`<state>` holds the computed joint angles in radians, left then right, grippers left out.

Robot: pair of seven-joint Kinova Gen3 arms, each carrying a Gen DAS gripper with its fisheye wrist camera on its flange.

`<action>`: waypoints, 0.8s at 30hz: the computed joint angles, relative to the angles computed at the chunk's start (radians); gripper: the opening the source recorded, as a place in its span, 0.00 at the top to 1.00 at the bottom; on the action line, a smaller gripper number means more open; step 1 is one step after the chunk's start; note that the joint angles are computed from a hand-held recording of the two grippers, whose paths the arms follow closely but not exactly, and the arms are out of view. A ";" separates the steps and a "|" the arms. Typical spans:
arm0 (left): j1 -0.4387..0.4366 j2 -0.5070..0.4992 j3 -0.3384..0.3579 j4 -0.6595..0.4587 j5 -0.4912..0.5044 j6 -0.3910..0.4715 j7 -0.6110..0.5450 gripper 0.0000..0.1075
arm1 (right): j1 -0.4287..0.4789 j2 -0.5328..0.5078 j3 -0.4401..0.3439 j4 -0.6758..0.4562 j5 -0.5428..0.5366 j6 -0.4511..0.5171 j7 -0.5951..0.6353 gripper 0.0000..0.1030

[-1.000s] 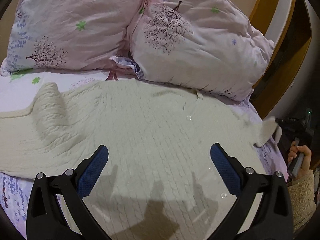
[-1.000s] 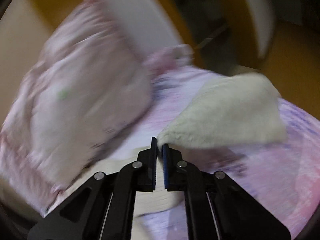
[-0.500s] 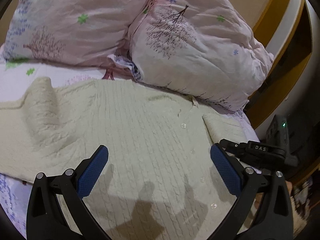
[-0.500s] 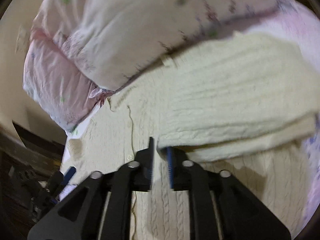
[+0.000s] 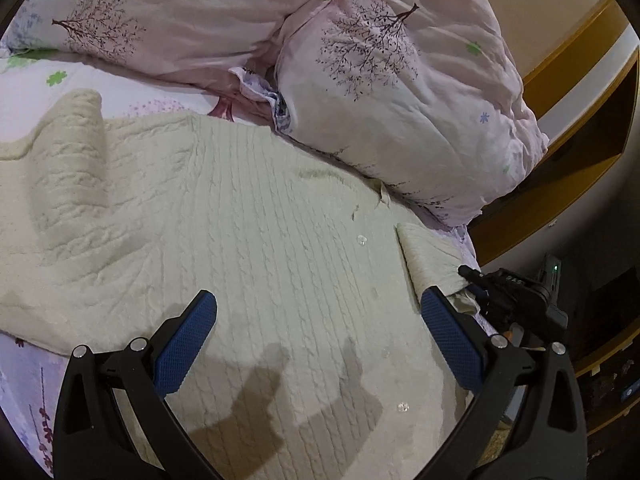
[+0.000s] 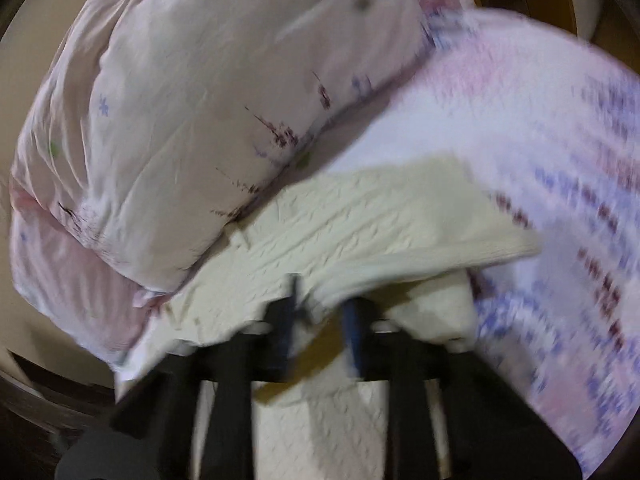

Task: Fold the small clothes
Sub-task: 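Fold the held sleeve across the cardigan body and open the right gripper, then grasp the other sleeve with the left gripper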

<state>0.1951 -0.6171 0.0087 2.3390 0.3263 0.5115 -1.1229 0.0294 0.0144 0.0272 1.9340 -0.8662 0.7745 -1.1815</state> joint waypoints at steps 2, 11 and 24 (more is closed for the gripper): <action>0.010 -0.002 -0.018 0.004 0.008 -0.007 -0.004 0.06 | -0.082 -0.048 0.003 0.006 0.045 -0.081 0.001 0.93; 0.149 0.021 -0.161 0.057 0.120 -0.124 -0.051 0.14 | -0.371 -0.054 -0.101 -0.076 0.165 0.081 0.312 0.69; 0.097 0.131 -0.171 0.043 0.199 -0.100 -0.035 0.39 | -0.027 -0.012 0.062 0.012 -0.080 0.376 0.313 0.44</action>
<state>0.2921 -0.4856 -0.1626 2.3824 0.5252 0.4111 -1.1581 0.0027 0.0019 0.0893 1.9463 -0.9460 1.1501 -0.8685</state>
